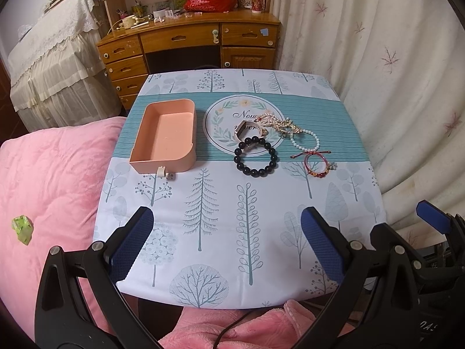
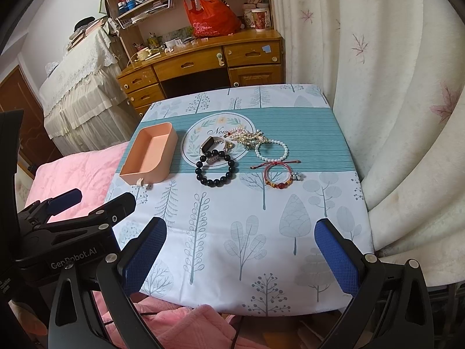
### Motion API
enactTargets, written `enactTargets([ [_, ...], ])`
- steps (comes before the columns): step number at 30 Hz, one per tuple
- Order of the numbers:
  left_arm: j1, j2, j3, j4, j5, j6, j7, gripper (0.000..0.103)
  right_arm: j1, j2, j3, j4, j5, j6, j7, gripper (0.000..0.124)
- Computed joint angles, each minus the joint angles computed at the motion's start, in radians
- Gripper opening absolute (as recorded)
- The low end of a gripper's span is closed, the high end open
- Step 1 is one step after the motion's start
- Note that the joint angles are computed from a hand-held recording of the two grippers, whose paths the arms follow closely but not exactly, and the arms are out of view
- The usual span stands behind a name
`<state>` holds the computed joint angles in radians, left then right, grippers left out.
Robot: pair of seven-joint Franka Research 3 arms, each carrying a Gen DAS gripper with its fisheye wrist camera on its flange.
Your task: Organize jewelry
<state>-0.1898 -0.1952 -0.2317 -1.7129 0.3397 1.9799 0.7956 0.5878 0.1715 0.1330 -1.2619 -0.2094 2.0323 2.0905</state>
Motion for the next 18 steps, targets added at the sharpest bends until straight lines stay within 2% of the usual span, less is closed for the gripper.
enactTargets([
  [18, 0.002, 0.008, 0.006, 0.013, -0.007, -0.010, 0.011, 0.101, 0.003, 0.008, -0.002, 0.012, 0.000, -0.007, -0.001, 0.103],
])
